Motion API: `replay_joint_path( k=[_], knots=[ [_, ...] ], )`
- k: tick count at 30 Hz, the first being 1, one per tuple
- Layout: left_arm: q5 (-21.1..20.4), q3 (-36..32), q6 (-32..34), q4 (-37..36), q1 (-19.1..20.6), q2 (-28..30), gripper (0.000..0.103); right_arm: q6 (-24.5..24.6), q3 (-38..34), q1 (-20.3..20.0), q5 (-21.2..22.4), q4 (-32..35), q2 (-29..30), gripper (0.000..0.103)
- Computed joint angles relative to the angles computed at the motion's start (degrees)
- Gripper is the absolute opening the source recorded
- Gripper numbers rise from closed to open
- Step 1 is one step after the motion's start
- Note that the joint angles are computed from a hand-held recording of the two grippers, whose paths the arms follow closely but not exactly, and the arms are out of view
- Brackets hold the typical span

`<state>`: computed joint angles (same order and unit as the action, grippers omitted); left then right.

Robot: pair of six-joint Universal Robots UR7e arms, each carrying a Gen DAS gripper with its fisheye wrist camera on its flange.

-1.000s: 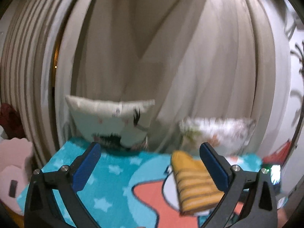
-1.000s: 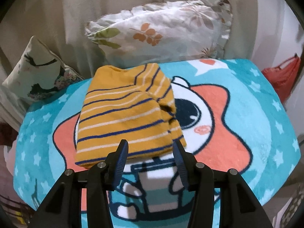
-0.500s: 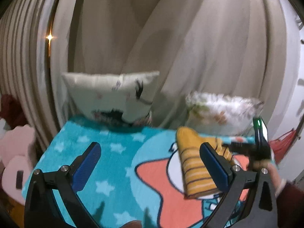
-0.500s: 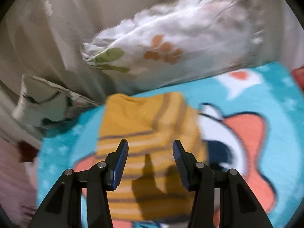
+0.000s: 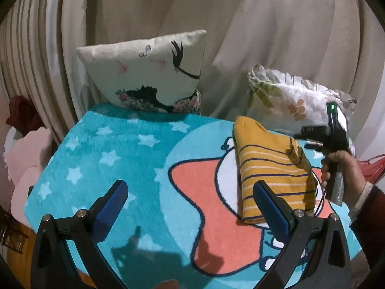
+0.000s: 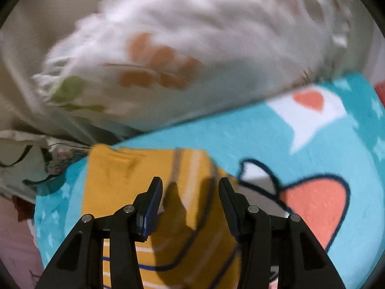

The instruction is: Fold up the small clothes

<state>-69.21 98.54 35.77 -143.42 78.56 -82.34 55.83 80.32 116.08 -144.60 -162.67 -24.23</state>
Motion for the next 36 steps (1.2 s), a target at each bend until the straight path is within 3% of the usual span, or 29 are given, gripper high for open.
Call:
replay_joint_path(
  k=[4, 7, 11, 13, 21, 26, 31, 36],
  knots=[
    [3.2, 0.5, -0.5, 0.3, -0.7, 1.0, 0.103, -12.7, -8.4, 0.5, 6.9, -6.2, 4.7, 0.053],
    [3.9, 0.5, -0.5, 0.6, -0.7, 2.6, 0.103, -18.2, -15.6, -1.2, 17.5, -4.6, 8.2, 0.053],
    [5.5, -1.4, -4.0, 7.9, -0.4, 5.3, 0.103, -14.9, -22.9, -4.7, 27.2, 4.2, 12.2, 0.055],
    [4.7, -1.3, -4.4, 9.2, -0.4, 5.5, 0.103, -12.6, -24.0, -6.0, 29.7, 6.6, 13.2, 0.055],
    [3.3, -1.2, -6.1, 11.6, -1.2, 10.9, 0.103, -13.4, -9.3, -4.1, 26.0, -10.0, 6.0, 0.055],
    [5.8, -1.1, -7.2, 13.1, -1.0, 14.5, 0.103, -7.8, 6.5, -2.3, 19.7, -18.3, -1.6, 0.056],
    [5.9, -1.4, -8.1, 13.2, 0.2, 15.0, 0.103, -3.0, 18.7, 0.6, 13.8, -22.8, -7.2, 0.056],
    [6.6, -2.1, -9.7, 14.2, 1.7, 12.9, 0.103, 1.8, 25.1, 4.4, 8.4, -22.6, -9.9, 0.059]
  ],
)
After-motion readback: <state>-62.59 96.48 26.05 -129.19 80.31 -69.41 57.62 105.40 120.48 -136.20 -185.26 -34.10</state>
